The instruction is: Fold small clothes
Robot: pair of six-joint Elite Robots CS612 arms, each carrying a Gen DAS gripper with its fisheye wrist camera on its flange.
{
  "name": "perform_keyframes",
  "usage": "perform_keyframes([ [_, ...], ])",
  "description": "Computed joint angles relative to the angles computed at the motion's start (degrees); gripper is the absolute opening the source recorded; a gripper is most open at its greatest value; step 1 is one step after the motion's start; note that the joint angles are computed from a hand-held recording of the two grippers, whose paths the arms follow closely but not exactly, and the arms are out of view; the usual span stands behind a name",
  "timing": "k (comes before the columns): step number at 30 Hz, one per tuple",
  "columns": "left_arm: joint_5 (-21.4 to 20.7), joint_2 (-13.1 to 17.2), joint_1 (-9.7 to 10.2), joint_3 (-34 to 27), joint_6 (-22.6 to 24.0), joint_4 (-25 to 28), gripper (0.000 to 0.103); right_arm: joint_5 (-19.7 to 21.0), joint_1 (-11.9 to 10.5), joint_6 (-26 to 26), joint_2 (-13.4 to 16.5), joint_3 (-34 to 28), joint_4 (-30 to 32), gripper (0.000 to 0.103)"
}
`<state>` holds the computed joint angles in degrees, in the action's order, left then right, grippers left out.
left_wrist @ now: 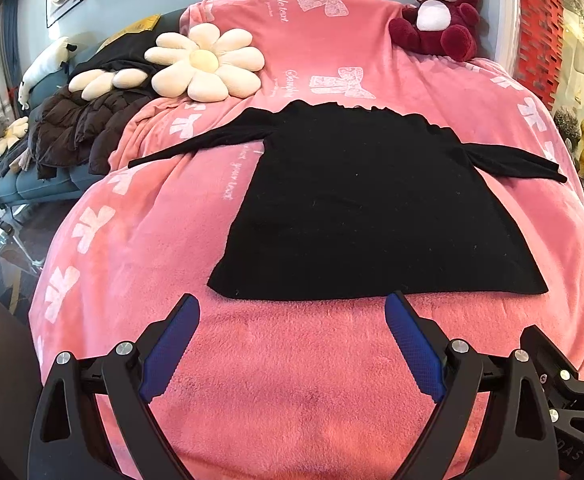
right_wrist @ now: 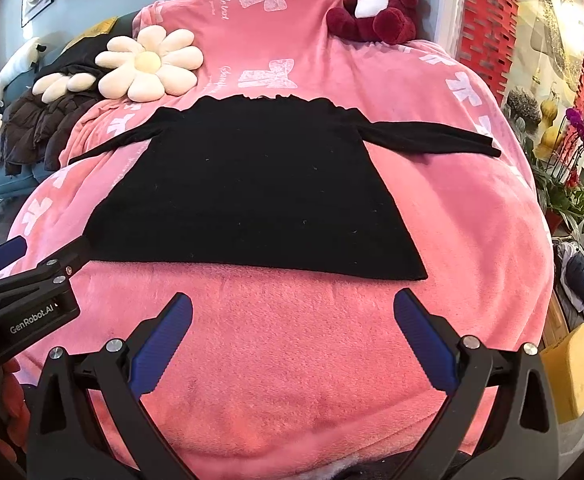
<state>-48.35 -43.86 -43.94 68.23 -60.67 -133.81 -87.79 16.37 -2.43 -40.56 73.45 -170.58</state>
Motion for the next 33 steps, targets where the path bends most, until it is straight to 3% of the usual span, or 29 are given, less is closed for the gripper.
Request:
perform_keyframes([
  [33,-0.48,0.31,-0.06,-0.51,0.1,1.23,0.091,0.22,0.01,0.46,-0.03,0.11,-0.04,0.098],
])
